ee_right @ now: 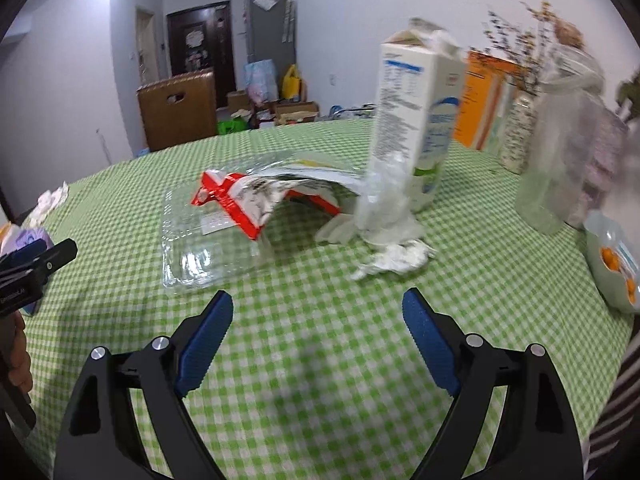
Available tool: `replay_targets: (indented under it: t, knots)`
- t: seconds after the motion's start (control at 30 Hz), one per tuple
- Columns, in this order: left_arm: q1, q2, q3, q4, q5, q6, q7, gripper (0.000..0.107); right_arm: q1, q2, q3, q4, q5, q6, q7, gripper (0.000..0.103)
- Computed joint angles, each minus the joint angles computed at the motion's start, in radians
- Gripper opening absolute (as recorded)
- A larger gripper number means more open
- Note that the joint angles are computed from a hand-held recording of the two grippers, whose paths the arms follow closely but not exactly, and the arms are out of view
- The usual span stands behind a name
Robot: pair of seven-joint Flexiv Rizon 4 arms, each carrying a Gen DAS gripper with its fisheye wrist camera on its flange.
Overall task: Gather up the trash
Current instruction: 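Grasp the red-and-white wrapper with the right tool while the left tool reaches the clear container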
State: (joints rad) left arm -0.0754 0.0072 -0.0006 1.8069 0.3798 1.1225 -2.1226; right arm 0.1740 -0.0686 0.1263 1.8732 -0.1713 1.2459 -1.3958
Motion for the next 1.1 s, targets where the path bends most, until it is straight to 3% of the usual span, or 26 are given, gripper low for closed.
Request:
replay_targets:
  t: [0.1, 0.3, 0.5, 0.6, 0.63, 0.77, 0.8, 0.87, 0.97, 1.07, 1.1]
  knots:
    - [0.003, -0.013, 0.004, 0.016, -0.070, 0.027, 0.063, 0.096, 0.010, -0.054, 0.027, -0.081, 0.108, -0.044, -0.104, 0.083]
    - [-0.007, -0.047, 0.003, -0.004, -0.092, 0.034, 0.119, 0.096, -0.001, -0.168, 0.070, -0.261, 0.285, -0.061, -0.188, 0.083]
    - [-0.028, -0.085, 0.004, -0.035, -0.131, 0.049, 0.174, 0.096, -0.023, -0.282, 0.091, -0.443, 0.409, -0.132, -0.127, 0.082]
    - [-0.039, -0.100, 0.004, -0.049, -0.147, 0.065, 0.200, 0.096, -0.082, -0.327, 0.144, -0.523, 0.540, -0.214, -0.139, 0.046]
    - [-0.043, -0.104, 0.006, -0.053, -0.151, 0.070, 0.204, 0.096, -0.103, -0.328, 0.161, -0.535, 0.586, -0.231, -0.161, 0.041]
    - [-0.053, -0.141, -0.001, -0.080, -0.214, 0.074, 0.234, 0.096, -0.134, -0.243, 0.157, -0.452, 0.653, -0.208, -0.245, 0.030]
    - [-0.056, -0.157, -0.006, -0.095, -0.237, 0.071, 0.239, 0.096, -0.141, -0.215, 0.153, -0.427, 0.667, -0.207, -0.270, 0.023]
    - [-0.067, -0.189, -0.014, -0.126, -0.272, 0.071, 0.249, 0.096, -0.151, -0.138, 0.133, -0.351, 0.680, -0.193, -0.323, 0.020]
    - [-0.119, -0.252, 0.012, -0.224, -0.237, 0.032, 0.158, 0.096, -0.138, -0.038, 0.086, -0.239, 0.633, -0.146, -0.357, 0.017]
    - [-0.182, -0.327, 0.052, -0.363, -0.165, -0.085, 0.055, 0.096, -0.112, 0.024, 0.040, -0.152, 0.545, -0.086, -0.344, 0.016]
    - [-0.216, -0.359, 0.075, -0.440, -0.114, -0.186, 0.004, 0.096, -0.107, 0.035, 0.028, -0.133, 0.533, -0.070, -0.348, 0.016]
